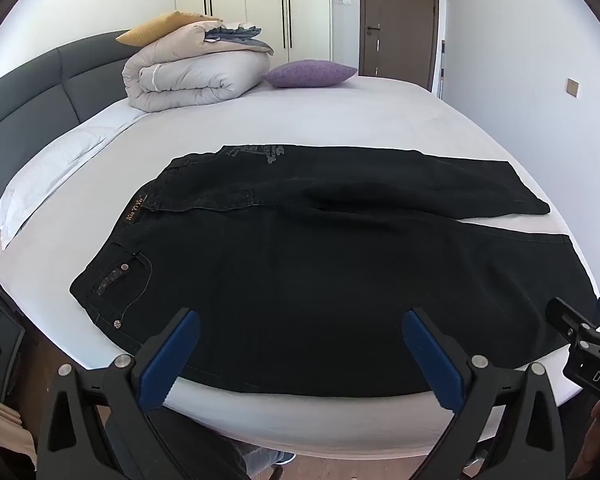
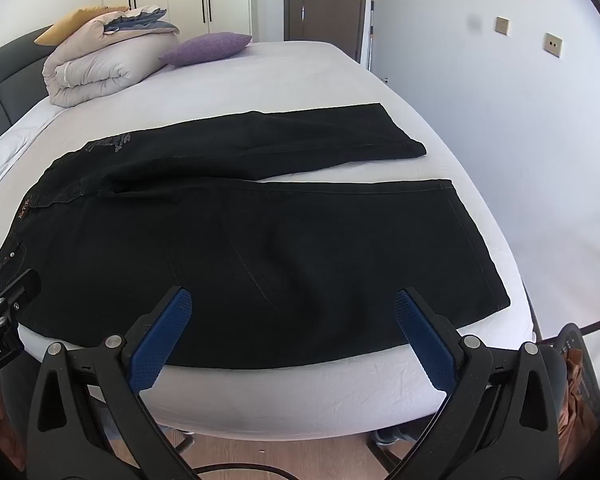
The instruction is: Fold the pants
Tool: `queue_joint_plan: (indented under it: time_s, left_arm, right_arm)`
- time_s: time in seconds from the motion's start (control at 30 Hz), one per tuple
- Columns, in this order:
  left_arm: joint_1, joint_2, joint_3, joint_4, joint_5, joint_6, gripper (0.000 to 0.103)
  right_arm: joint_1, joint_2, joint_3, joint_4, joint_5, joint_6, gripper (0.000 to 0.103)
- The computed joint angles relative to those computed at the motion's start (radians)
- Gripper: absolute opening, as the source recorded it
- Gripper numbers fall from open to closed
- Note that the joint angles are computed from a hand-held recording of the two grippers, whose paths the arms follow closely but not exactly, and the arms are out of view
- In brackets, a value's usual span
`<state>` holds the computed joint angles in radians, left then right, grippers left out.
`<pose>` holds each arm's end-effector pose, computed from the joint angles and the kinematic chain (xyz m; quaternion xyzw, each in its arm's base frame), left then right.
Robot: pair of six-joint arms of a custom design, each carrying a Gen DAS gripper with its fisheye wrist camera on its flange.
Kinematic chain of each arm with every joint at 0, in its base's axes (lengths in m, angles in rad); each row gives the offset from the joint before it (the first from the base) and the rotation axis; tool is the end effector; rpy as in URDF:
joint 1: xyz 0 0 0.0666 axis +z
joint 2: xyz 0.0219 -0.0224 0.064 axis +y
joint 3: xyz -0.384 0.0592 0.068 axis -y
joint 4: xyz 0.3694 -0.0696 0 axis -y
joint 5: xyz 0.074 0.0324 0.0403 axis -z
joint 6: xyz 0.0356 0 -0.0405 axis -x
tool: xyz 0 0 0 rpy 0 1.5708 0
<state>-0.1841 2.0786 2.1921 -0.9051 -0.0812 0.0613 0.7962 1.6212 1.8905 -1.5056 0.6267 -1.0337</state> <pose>0.7003 -0.1279 0.3969 0.0413 0.9235 -0.0092 0.3812 0.3641 0.3416 0.5118 0.1621 0.9253 -0.0598 0.3375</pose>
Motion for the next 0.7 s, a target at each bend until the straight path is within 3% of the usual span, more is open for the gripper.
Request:
queue_joint_plan:
  time_s: [0.7]
  left_arm:
    - [0.001,0.004,0.002,-0.001,0.001,-0.007,0.103]
  right_arm:
    - [0.002,0.002,0.0,-0.002,0.007,0.001,0.103]
